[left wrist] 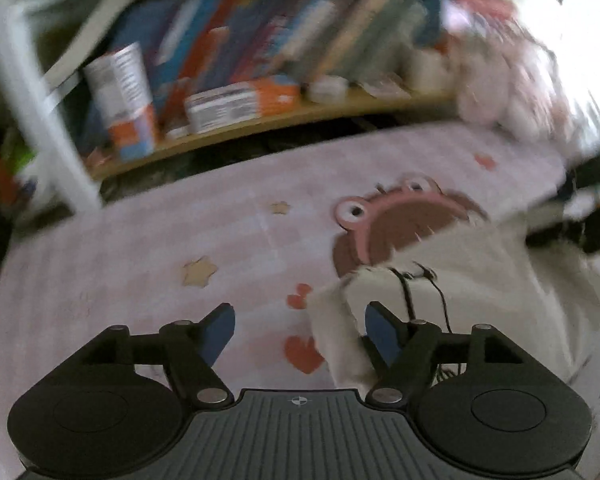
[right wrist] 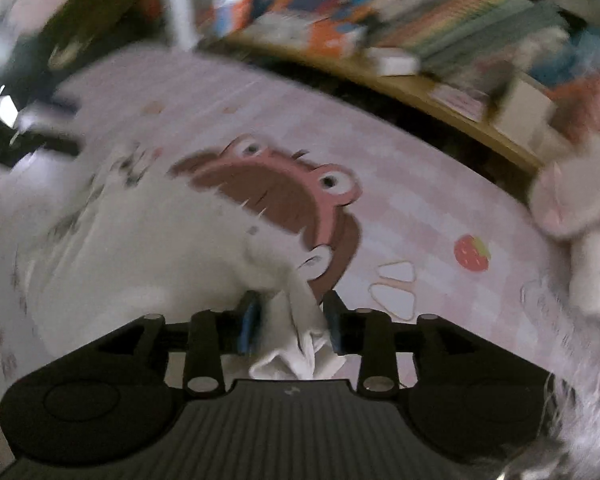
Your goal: Fold clothes
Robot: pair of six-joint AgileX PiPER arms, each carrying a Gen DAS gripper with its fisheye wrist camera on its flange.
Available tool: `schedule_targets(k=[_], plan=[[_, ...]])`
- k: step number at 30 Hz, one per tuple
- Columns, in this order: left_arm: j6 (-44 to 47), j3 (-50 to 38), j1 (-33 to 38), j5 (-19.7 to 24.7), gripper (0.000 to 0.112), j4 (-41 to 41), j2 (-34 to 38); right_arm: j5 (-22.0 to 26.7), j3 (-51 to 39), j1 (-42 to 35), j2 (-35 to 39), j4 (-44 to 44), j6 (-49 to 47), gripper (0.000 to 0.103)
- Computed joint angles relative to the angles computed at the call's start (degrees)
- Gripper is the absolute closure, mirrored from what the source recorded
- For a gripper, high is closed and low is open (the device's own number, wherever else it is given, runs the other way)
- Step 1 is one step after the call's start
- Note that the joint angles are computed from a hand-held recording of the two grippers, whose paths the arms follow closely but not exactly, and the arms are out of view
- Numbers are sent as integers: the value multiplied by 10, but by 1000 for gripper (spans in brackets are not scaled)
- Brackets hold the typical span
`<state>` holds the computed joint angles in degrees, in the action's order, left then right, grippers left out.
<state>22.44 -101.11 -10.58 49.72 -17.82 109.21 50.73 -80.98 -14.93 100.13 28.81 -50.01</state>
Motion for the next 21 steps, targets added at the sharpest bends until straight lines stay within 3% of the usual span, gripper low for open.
schedule_targets(k=[2, 4, 7, 9, 12, 14, 15, 16, 17, 21], plan=[[9, 34, 25, -13, 43, -73, -16, -30, 33, -28, -14, 48, 38, 71], [13, 73, 37, -25, 62, -134, -28, -29, 62, -65, -30, 98, 78, 71], [-18, 117, 27, -47, 79, -146, -34, -9, 121, -119, -67, 177, 103, 70], [-38, 143, 18, -64, 80, -145, -35, 6, 165, -149, -97, 216, 108, 70], [-23, 169, 16, -69, 80, -171, -37, -2, 214, -150, -131, 216, 138, 74], [-8, 184, 17, -77, 80, -187, -44, -36, 228, -131, -137, 191, 170, 84], [-11, 185, 18, -76, 86, -190, -46, -49, 234, -125, -136, 189, 182, 85], [-2, 194, 19, -84, 104, -202, -57, -58, 239, -122, -132, 192, 193, 86], [9, 206, 20, -94, 109, -218, -69, -66, 243, -119, -128, 195, 204, 87], [159, 282, 22, -141, 110, -347, -151, -95, 251, -103, -121, 199, 219, 88]])
